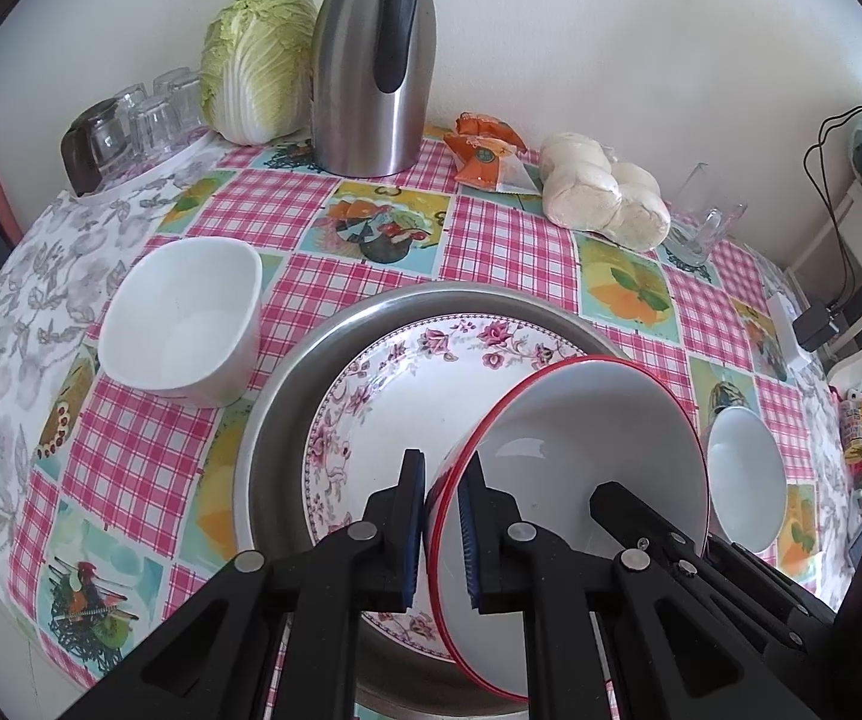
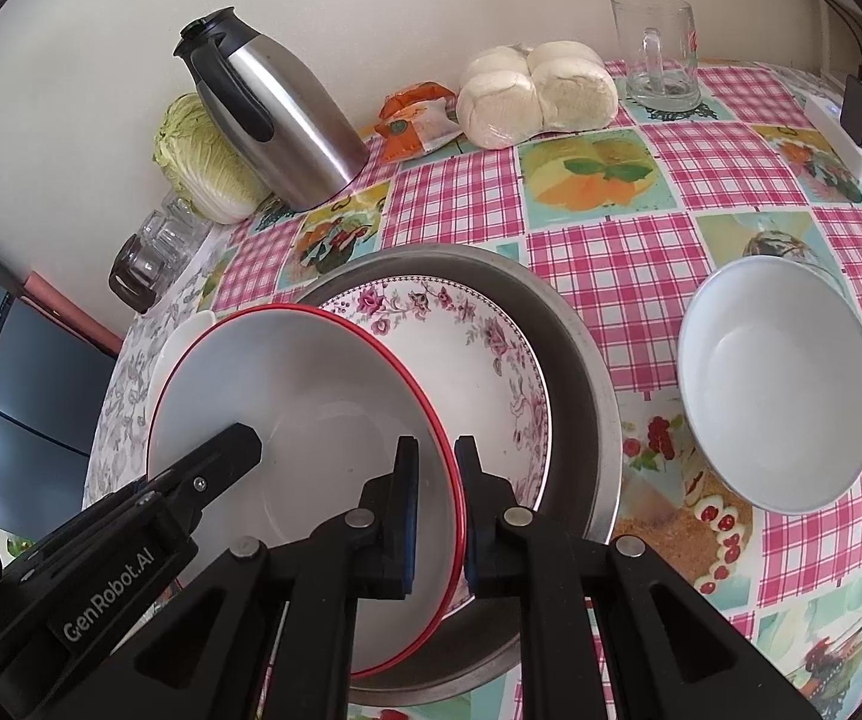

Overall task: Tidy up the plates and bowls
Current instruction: 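Lower the red-rimmed bowl onto the rose plate with both grippers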

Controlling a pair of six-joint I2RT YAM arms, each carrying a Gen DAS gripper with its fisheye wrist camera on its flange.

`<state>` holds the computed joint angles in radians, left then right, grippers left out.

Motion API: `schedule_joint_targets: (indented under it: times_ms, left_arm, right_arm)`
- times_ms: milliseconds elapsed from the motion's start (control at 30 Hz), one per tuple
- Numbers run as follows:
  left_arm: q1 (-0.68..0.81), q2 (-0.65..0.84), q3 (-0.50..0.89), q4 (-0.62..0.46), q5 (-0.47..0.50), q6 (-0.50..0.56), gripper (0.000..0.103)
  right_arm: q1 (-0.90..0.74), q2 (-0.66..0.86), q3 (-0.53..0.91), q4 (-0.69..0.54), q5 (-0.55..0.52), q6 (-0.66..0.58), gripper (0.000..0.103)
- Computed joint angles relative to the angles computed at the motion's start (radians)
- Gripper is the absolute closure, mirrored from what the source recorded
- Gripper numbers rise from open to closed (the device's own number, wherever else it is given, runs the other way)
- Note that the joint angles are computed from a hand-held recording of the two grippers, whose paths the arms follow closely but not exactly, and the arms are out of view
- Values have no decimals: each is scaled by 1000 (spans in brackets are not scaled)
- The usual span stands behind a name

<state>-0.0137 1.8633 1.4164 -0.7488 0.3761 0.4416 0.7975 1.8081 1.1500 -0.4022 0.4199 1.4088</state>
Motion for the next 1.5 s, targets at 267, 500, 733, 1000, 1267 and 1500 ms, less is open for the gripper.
schedule_joint_targets:
  times_ms: [267, 500, 733, 1000, 1267, 1500]
  left_arm:
    - [-8, 50, 35, -13, -7, -25, 90]
    - [-19, 60, 39, -15, -20, -48, 90]
    - [3, 113, 96, -65, 8, -88, 90]
    - [20, 115, 119, -97, 35, -97, 88]
    - [24, 114, 139, -143, 46, -69, 82]
    - [19, 109, 130, -133, 68, -67, 77]
  right_arm:
    - [-19, 28, 4, 21, -35, -11, 89]
    - [-29, 35, -8, 40, -48, -10, 88]
    - [-34, 15, -44, 96, -53, -11, 85]
    - [-38, -2, -59, 119, -74, -21, 81]
    - [-43, -54, -99, 137, -117, -9, 80]
    - [-34, -43, -69, 105, -89, -7, 73]
